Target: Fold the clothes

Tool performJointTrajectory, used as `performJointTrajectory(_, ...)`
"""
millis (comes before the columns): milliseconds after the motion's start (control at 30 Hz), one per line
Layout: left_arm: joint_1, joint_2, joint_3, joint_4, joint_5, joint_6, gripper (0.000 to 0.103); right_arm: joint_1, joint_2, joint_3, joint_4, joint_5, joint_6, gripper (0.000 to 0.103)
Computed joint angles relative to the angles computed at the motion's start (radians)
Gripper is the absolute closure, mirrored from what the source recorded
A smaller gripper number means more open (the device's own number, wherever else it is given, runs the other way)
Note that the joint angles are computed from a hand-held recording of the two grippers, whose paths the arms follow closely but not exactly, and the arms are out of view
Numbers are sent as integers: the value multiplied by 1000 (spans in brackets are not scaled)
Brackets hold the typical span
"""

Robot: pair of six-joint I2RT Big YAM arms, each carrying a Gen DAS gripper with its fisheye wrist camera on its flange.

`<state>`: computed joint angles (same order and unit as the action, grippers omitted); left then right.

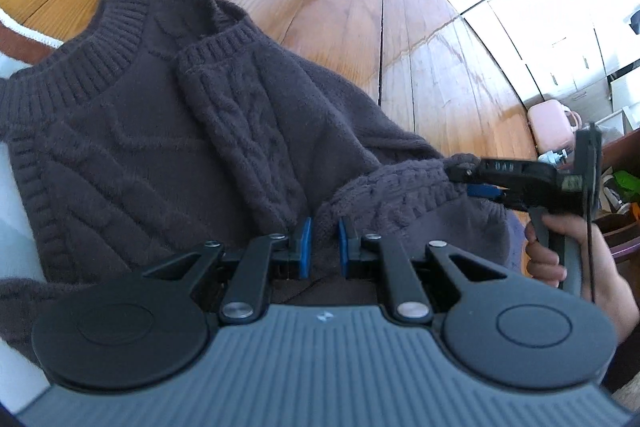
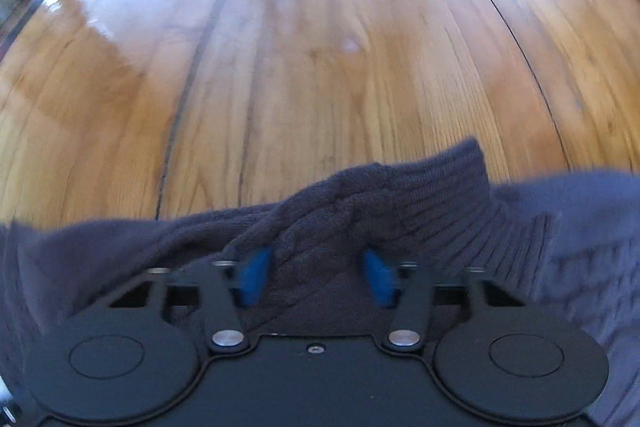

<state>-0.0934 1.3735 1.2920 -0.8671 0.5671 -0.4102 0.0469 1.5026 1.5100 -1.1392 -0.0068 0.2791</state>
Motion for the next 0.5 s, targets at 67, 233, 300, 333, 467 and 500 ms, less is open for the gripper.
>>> performJointTrajectory(67, 5, 3, 0, 14, 7, 0, 91, 4, -50, -47, 64, 23, -60, 95)
performJointTrajectory(233, 17, 3, -6, 32, 8, -11, 91, -13, -279, -231, 296, 0, -45, 96)
performJointTrajectory(300, 22, -3, -5, 29, 9, -5, 91, -37, -411, -303, 367, -51, 10, 96)
performJointTrajectory(333, 23, -3, -1, 24, 8, -1, 91, -48, -479, -336, 384, -80, 24, 96)
performJointTrajectory(467, 26, 4, 23, -39, -6, 33, 91, -93, -717, -440, 229, -200, -34, 95)
performJointTrajectory(500, 18, 12, 29, -51, -16, 37, 91, -119, -735, -443, 141, -244, -66, 94)
